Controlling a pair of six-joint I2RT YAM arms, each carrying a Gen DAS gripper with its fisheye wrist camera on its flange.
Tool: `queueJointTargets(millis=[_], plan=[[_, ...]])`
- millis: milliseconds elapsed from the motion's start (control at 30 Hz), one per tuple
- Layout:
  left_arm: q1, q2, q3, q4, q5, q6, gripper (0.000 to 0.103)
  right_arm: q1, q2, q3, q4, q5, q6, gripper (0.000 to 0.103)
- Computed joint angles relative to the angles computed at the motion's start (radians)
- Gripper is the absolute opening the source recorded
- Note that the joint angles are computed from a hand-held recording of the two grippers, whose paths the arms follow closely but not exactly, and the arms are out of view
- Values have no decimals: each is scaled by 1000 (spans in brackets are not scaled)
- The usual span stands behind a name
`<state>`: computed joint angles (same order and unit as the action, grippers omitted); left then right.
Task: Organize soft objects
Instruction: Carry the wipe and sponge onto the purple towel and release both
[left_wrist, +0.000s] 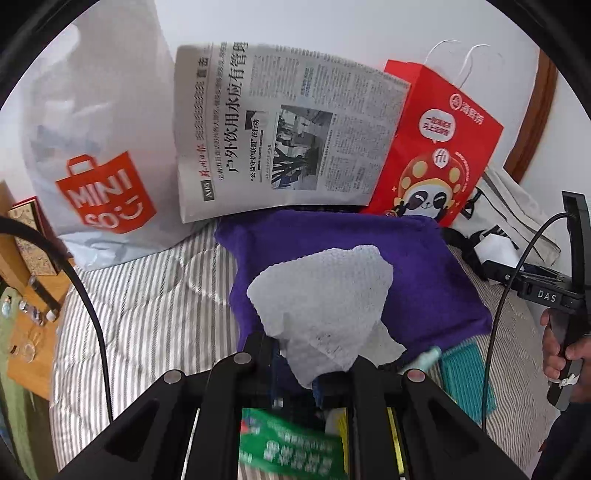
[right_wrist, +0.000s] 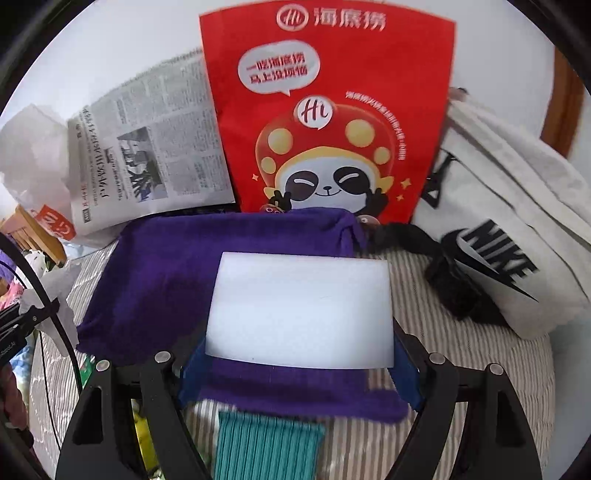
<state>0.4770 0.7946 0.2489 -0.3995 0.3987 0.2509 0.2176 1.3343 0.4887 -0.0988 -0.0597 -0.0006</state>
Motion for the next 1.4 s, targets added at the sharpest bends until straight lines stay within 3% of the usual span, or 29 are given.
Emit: queueJointTargets(millis=[133,333,767,933,1067,1400], plan=[[-31,156,11,146,-22,-27,14,13,171,69,89,-1,-8,81],[-55,361,50,305,-39,-56,14,20,456,251,118,-13,1,81],[-26,506,69,391,-21,-30,14,70,736,497,59,49,7,81],[-30,531,69,411,-25,-30,14,70,739,497,68,54,-1,83],[-37,546,72,420,-35,-35,14,75,768,526,52,48,-12,91],[-77,566,95,425,-57,-70,14,77,699,434,79,39,-4,92]])
